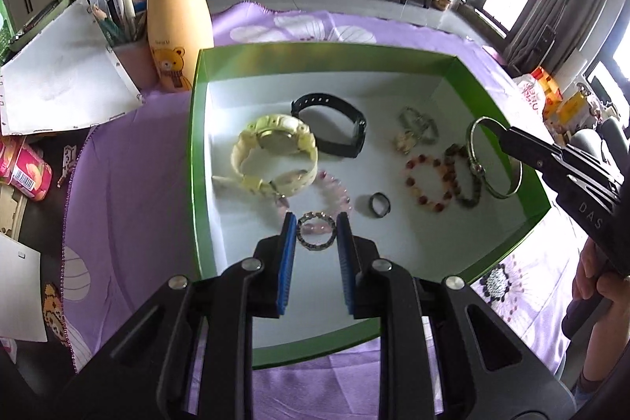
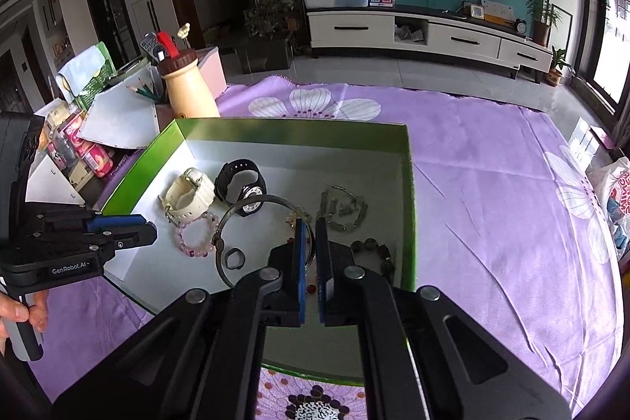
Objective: Organize jewelry
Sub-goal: 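Carry the silver ring and silver bangle over the green box with both tools, then lower the ring and bangle into the box and open both tools to release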
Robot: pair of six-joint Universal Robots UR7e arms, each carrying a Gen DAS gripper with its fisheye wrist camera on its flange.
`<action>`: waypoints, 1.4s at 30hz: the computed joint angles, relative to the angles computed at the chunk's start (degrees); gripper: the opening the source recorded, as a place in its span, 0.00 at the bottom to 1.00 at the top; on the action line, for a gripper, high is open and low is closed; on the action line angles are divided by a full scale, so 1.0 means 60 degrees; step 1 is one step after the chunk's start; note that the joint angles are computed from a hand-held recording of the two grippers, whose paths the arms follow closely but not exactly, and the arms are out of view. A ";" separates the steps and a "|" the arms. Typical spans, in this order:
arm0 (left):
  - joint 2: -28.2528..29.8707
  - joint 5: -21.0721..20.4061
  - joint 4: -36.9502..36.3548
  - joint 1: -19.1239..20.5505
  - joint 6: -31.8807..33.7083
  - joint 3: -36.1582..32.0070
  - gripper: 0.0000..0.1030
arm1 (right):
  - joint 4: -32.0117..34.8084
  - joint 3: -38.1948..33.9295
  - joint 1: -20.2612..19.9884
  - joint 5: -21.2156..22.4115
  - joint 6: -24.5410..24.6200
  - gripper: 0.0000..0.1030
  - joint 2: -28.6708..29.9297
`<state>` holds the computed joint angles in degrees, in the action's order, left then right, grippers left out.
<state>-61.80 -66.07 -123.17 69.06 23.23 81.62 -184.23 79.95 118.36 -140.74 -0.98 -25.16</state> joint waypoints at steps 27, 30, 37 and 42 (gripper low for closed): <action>0.0072 0.0698 -0.0236 -0.0158 0.0551 0.0278 0.20 | 0.1207 -0.0642 -0.0172 0.0125 0.0288 0.04 0.0391; 0.0073 0.0708 -0.0246 -0.0164 0.0549 0.0288 0.20 | 0.1233 -0.0632 -0.0169 0.0138 0.0278 0.04 0.0385; 0.0083 0.0756 -0.0283 -0.0179 0.0574 0.0309 0.20 | 0.1307 -0.0710 -0.0152 0.0159 0.0254 0.04 0.0430; 0.0086 0.0774 -0.0292 -0.0178 0.0591 0.0314 0.20 | 0.1313 -0.0704 -0.0147 0.0161 0.0261 0.04 0.0420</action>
